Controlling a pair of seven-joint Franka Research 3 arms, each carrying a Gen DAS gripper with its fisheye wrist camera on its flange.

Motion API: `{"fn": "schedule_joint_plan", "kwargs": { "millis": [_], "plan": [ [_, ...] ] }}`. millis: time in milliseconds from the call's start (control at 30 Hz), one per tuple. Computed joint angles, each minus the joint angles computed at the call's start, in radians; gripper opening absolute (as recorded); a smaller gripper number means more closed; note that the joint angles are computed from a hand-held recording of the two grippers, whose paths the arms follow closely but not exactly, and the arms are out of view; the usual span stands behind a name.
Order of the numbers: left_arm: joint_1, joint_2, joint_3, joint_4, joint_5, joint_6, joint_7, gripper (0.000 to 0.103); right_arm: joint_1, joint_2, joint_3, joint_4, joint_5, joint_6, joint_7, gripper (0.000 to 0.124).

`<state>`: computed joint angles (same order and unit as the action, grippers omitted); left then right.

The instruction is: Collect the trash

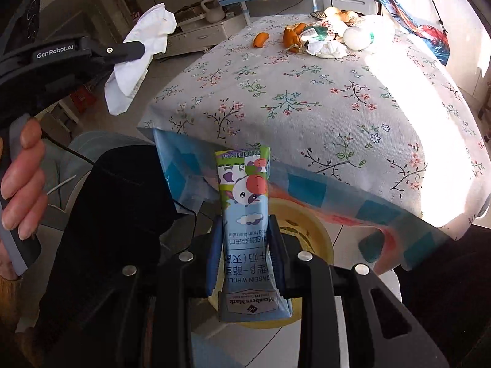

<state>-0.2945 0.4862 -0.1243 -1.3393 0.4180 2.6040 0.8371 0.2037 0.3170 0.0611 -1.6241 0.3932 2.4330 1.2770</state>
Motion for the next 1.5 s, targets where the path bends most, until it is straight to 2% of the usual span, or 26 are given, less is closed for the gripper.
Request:
{"fn": "schedule_joint_plan", "kwargs": {
  "millis": [67,167,233,333,500,633,700,767,867,967,1233,1500],
  "plan": [
    [-0.002,-0.008,-0.002,-0.010,0.001,0.001,0.001,0.009,0.008,0.008,-0.008,0.012,-0.029,-0.029,0.019,0.030],
    [0.000,-0.031,-0.009,-0.045,-0.003,0.008,0.005,0.009,0.027,-0.008,-0.024,0.001,-0.093,-0.009,0.058,0.034],
    [0.006,-0.049,-0.019,-0.078,-0.014,0.014,0.013,0.009,0.048,-0.031,-0.044,-0.014,-0.163,0.037,0.108,0.056],
    [0.023,-0.066,-0.046,-0.123,-0.059,0.007,0.047,0.009,0.096,-0.055,-0.100,-0.013,-0.363,0.107,0.267,0.074],
    [0.038,-0.087,-0.092,-0.200,-0.140,-0.035,0.124,0.009,0.166,-0.093,-0.189,0.008,-0.775,0.176,0.619,0.091],
    [0.056,-0.070,-0.146,-0.198,-0.246,-0.114,0.263,0.010,0.181,-0.118,-0.182,0.021,-0.994,0.215,0.732,0.095],
    [0.039,-0.061,-0.140,-0.188,-0.256,-0.158,0.286,0.011,0.165,-0.122,-0.154,0.033,-1.006,0.230,0.718,0.095],
    [0.024,-0.061,-0.131,-0.183,-0.254,-0.182,0.296,0.022,0.160,-0.128,-0.139,0.036,-1.032,0.250,0.727,0.095],
    [0.002,-0.081,-0.104,-0.198,-0.220,-0.182,0.260,0.039,0.148,-0.135,-0.112,0.038,-1.007,0.275,0.703,0.095],
    [-0.003,-0.099,-0.092,-0.212,-0.200,-0.177,0.230,0.044,0.148,-0.150,-0.105,0.024,-1.010,0.295,0.699,0.095],
    [-0.003,-0.128,-0.094,-0.238,-0.175,-0.173,0.205,0.050,0.136,-0.175,-0.083,0.003,-0.948,0.316,0.658,0.095],
    [-0.003,-0.154,-0.093,-0.271,-0.156,-0.154,0.188,0.052,0.142,-0.192,-0.072,-0.013,-0.971,0.324,0.675,0.095]
  ]
}}
